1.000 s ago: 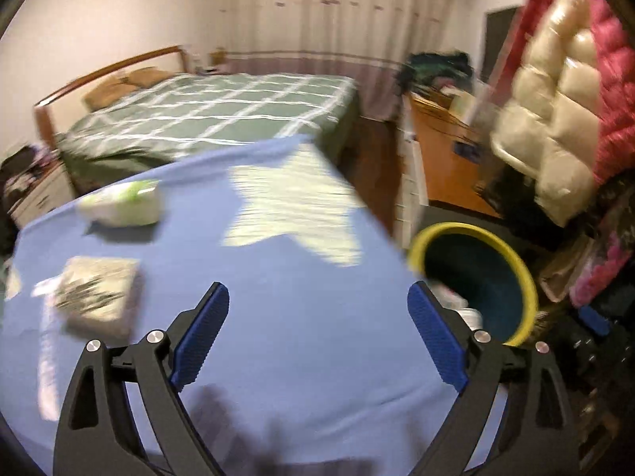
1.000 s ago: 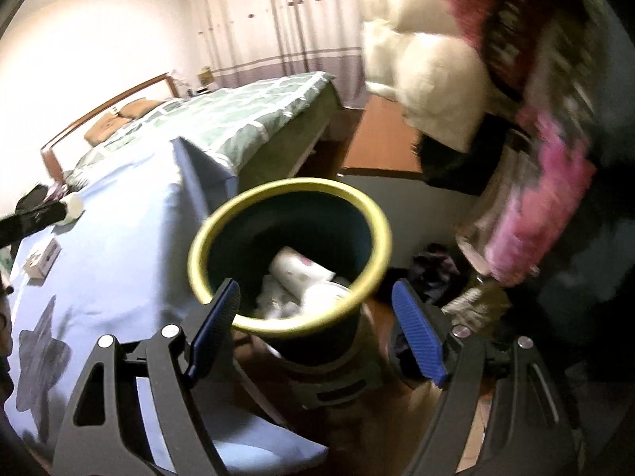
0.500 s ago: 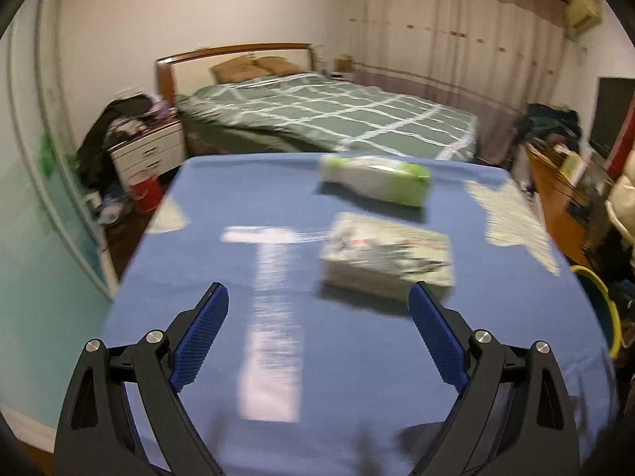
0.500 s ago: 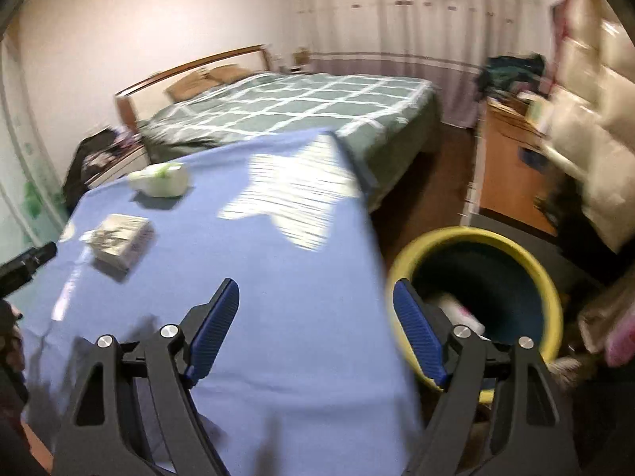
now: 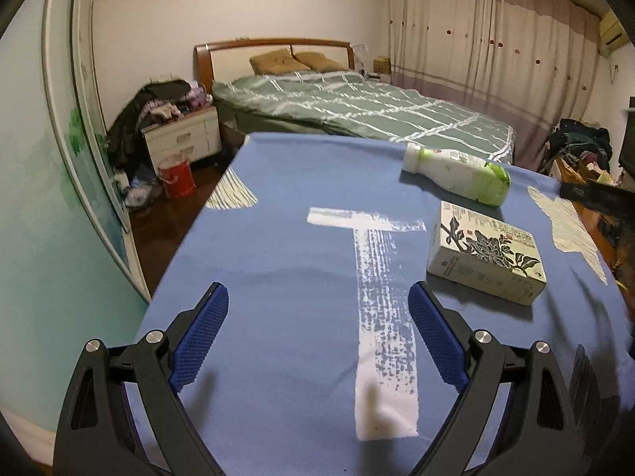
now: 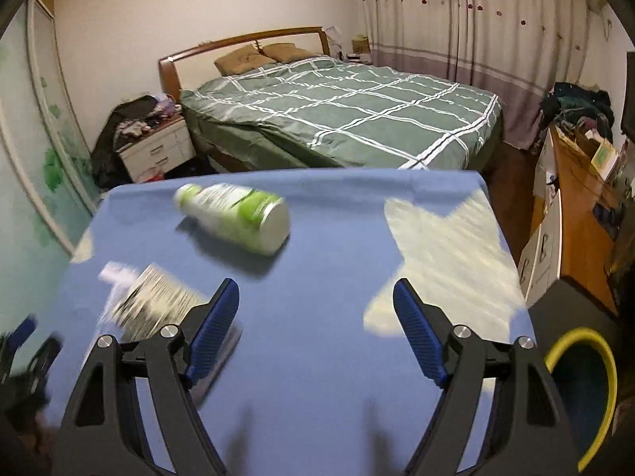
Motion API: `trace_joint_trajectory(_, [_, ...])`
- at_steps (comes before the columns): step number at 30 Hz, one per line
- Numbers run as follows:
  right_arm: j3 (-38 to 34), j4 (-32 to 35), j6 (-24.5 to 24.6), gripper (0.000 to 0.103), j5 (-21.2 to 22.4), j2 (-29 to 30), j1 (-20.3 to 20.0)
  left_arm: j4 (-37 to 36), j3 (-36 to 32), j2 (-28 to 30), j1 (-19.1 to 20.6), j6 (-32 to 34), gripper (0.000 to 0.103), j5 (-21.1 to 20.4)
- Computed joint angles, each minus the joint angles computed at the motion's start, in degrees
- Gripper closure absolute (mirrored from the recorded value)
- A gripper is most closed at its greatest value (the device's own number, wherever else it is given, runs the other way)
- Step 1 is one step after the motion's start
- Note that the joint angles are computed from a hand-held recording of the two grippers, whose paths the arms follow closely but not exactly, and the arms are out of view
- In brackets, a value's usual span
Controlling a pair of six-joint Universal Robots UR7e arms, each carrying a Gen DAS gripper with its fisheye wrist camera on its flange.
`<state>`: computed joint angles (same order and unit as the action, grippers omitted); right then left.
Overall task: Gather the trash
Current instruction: 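Move the right tool back over the table toward the green-white bottle, then grasp the green-and-white drink bottle with the right tool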
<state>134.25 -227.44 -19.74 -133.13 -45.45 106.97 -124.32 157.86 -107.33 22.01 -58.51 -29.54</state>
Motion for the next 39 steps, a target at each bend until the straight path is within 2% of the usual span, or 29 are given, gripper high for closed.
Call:
trace_joint_trajectory(3, [-6.97,2.81,-1.06,0.027,-1.43,2.44,-2.86,-3.13,0.18,0.85,0.91,1.31,0.012,-0.46])
trace_joint_trajectory(5, [-8.73,5.19,-0.02,0.027,-1.58,2.76,-4.14,-5.6,0.01,1.93,1.99,2.36,0.012,-1.09])
trace_joint_trajectory(9, [-8.39,8.56,2.13,0.027,1.46,1.71,-5.38,-9.04,-0.15,3.3,3.82,4.04,0.012,-2.3])
trace_joint_trajectory(13, [-6.75,9.59,1.07,0.027,5.0,0.5,-6.5,-9.17,-0.41,4.29,4.04,3.93,0.012,-2.75])
trace_joint_trajectory(18, [-5.91,10.98,0.06,0.027,7.03,0.88,-6.03,-10.63,-0.3,4.36,4.93,3.72,0.012,-3.23])
trace_joint_trajectory(21, [-4.99,11.47,-1.49,0.027,10.03,0.87,-5.38,-11.87,-0.39,5.0,5.56,3.9,0.012,-3.71])
trace_joint_trajectory(22, [-4.33,13.34,-2.47,0.027,12.34,0.19,-5.05,-11.71,-0.38,5.04,5.41,3.73,0.012,-3.75])
trace_joint_trajectory(25, [-3.43,15.96,-3.49,0.027,15.65,-1.32,-5.24,-12.48,-0.16,5.58,5.07,4.18,0.012,-3.55])
trace_joint_trajectory(30, [-2.88,15.03,-3.26,0.027,17.05,-1.06,-4.31,-11.73,0.05,5.11,4.3,3.76,0.012,-3.57])
trace_joint_trajectory(31, [-2.52,15.88,-2.25,0.027,18.26,-1.62,-4.69,-11.54,0.09,4.93,4.18,3.69,0.012,-3.55])
trace_joint_trajectory(33, [-2.21,15.51,-0.93,0.027,17.89,-1.48,-4.07,-11.46,0.23,4.66,4.04,3.71,0.011,-3.5])
trace_joint_trajectory(37, [-1.94,9.16,-0.56,0.027,16.19,0.6,-2.23,-11.03,0.22,4.4,3.87,3.54,0.011,-3.61])
trace_joint_trajectory(39, [-1.63,9.68,-1.03,0.027,17.56,0.47,-2.15,-11.04,0.2,4.6,3.75,3.5,0.011,-3.64])
